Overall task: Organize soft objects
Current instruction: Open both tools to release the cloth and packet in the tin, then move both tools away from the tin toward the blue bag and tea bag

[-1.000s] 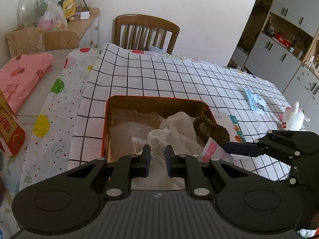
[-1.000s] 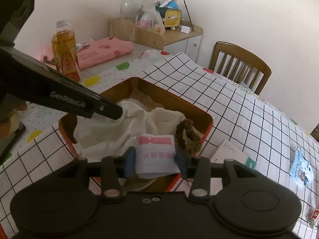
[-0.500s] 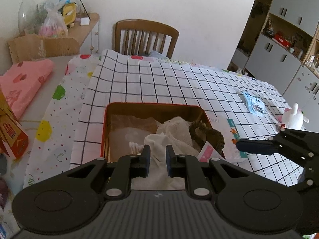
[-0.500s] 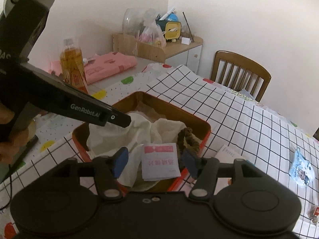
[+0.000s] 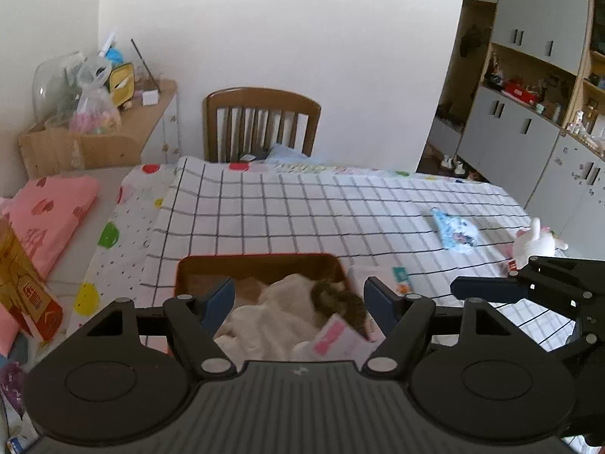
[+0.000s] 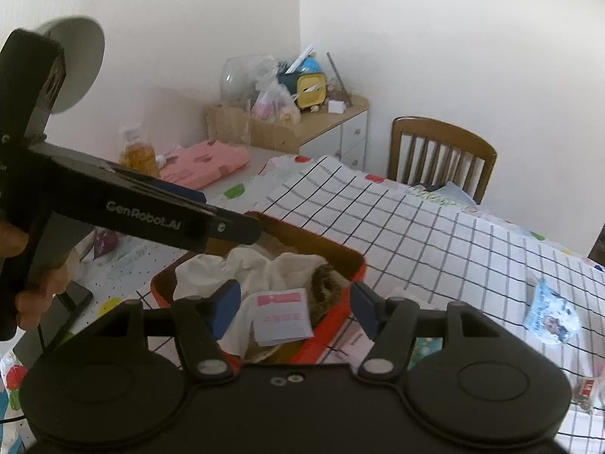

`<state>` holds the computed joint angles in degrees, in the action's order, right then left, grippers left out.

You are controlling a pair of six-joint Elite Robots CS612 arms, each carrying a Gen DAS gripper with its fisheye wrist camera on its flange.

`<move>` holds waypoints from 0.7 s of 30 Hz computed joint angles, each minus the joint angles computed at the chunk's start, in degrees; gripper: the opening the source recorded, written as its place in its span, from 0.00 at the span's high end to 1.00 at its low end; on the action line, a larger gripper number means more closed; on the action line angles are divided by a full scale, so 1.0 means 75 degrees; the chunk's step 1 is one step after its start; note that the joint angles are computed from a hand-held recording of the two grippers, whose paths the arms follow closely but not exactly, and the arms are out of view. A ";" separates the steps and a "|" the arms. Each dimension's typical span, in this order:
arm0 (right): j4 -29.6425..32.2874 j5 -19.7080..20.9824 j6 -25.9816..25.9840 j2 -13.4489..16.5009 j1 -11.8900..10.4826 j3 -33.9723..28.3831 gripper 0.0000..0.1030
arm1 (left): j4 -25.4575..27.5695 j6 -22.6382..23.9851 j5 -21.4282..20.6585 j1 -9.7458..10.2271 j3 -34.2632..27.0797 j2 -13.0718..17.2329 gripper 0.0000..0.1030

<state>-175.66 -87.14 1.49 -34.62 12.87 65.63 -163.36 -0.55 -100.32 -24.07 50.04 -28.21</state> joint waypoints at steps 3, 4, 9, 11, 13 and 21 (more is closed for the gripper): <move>-0.0249 -0.0007 0.0089 -0.0174 -0.0079 0.0289 0.33 | -0.0120 0.0000 -0.0039 -0.0082 0.0122 -0.0091 0.26; -0.0338 -0.0030 0.0099 -0.0231 -0.0100 0.0391 0.32 | -0.0182 0.0002 -0.0044 -0.0113 0.0169 -0.0121 0.24; -0.0763 -0.0157 0.0248 -0.0544 -0.0246 0.0955 0.28 | -0.0298 0.0017 -0.0128 -0.0276 0.0210 -0.0173 0.19; -0.0929 -0.0231 0.0314 -0.0662 -0.0309 0.1180 0.26 | -0.0238 0.0045 -0.0153 -0.0352 0.0182 -0.0175 0.19; -0.1111 -0.0328 0.0385 -0.0786 -0.0371 0.1424 0.24 | -0.0183 0.0057 -0.0199 -0.0428 0.0132 -0.0160 0.18; -0.1792 -0.0693 0.0617 -0.1176 -0.0625 0.2326 0.15 | -0.0049 0.0135 -0.0299 -0.0744 -0.0114 -0.0021 0.15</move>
<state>-189.10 -92.34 6.11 -43.44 8.18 83.08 -163.73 0.47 -102.56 -29.65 49.19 -28.37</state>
